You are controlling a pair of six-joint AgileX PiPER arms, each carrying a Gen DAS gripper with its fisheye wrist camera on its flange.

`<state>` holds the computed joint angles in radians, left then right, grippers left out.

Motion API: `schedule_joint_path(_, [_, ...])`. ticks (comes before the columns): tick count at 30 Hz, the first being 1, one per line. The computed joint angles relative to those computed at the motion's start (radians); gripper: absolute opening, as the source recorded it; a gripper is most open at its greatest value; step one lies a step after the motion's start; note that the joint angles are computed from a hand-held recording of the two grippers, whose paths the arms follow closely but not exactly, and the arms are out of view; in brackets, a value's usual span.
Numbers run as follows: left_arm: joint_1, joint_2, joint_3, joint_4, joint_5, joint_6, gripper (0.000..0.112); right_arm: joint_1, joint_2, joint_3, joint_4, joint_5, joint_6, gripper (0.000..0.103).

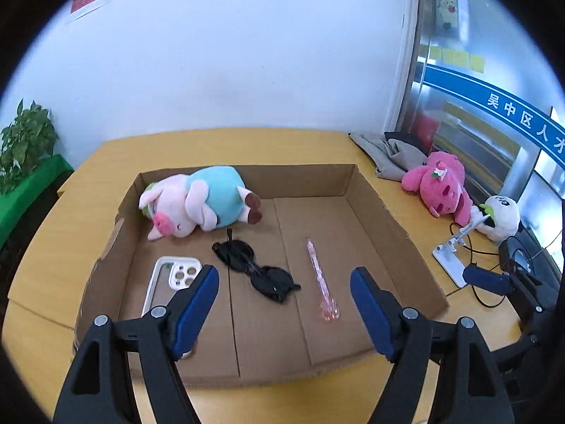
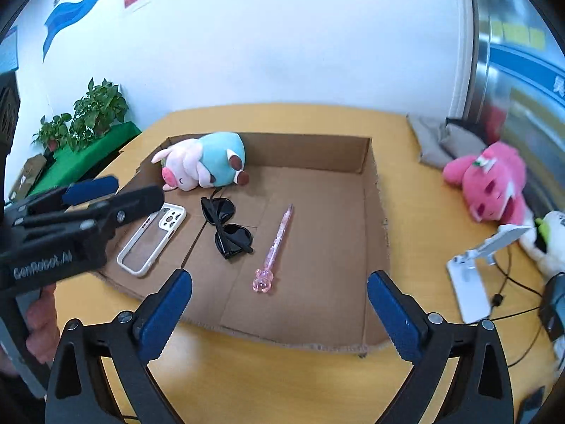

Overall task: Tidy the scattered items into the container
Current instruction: 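Withdraw both grippers and move them to the white earbuds case, then close both grippers on the white earbuds case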

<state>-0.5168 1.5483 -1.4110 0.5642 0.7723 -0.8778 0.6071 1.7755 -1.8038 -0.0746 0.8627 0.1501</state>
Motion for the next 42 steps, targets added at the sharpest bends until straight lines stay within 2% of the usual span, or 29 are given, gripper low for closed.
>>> schedule_joint_path(3, [-0.038, -0.063, 0.095, 0.05, -0.016, -0.082, 0.077, 0.029, -0.051, 0.07, -0.055, -0.016, 0.026, 0.101])
schedule_joint_path(6, [-0.04, -0.111, 0.175, -0.003, -0.083, -0.064, 0.077, 0.028, -0.111, 0.146, -0.049, -0.042, 0.034, 0.101])
schedule_joint_path(12, [-0.083, -0.159, 0.28, -0.069, -0.138, -0.038, 0.077, -0.008, -0.283, 0.431, -0.021, -0.157, 0.026, 0.101])
schedule_joint_path(16, [-0.097, -0.156, 0.328, -0.247, -0.2, 0.115, 0.077, -0.054, -0.38, 0.65, 0.053, -0.177, -0.047, 0.101])
schedule_joint_path(20, [-0.087, -0.107, 0.349, -0.516, -0.256, 0.373, 0.077, -0.041, -0.419, 0.808, 0.079, -0.198, -0.073, 0.101])
schedule_joint_path(24, [-0.082, -0.038, 0.34, -0.756, -0.239, 0.617, 0.077, -0.006, -0.415, 0.874, 0.073, -0.222, -0.059, 0.098])
schedule_joint_path(28, [-0.088, 0.032, 0.301, -0.956, -0.18, 0.874, 0.077, 0.017, -0.405, 0.909, 0.024, -0.254, -0.001, 0.088])
schedule_joint_path(32, [-0.115, 0.114, 0.241, -1.038, -0.119, 1.049, 0.077, 0.027, -0.415, 0.927, -0.006, -0.278, 0.015, 0.08])
schedule_joint_path(34, [-0.121, 0.157, 0.212, -1.082, -0.094, 1.128, 0.077, 0.032, -0.424, 0.939, -0.014, -0.294, 0.021, 0.071])
schedule_joint_path(37, [-0.119, 0.201, 0.183, -1.146, -0.067, 1.222, 0.077, 0.052, -0.434, 0.952, -0.056, -0.307, 0.054, 0.063])
schedule_joint_path(39, [-0.125, 0.226, 0.163, -1.152, -0.055, 1.245, 0.077, 0.049, -0.446, 0.964, -0.027, -0.322, 0.024, 0.057])
schedule_joint_path(42, [-0.138, 0.246, 0.137, -1.149, -0.041, 1.282, 0.075, 0.058, -0.453, 0.977, -0.022, -0.339, 0.008, 0.057])
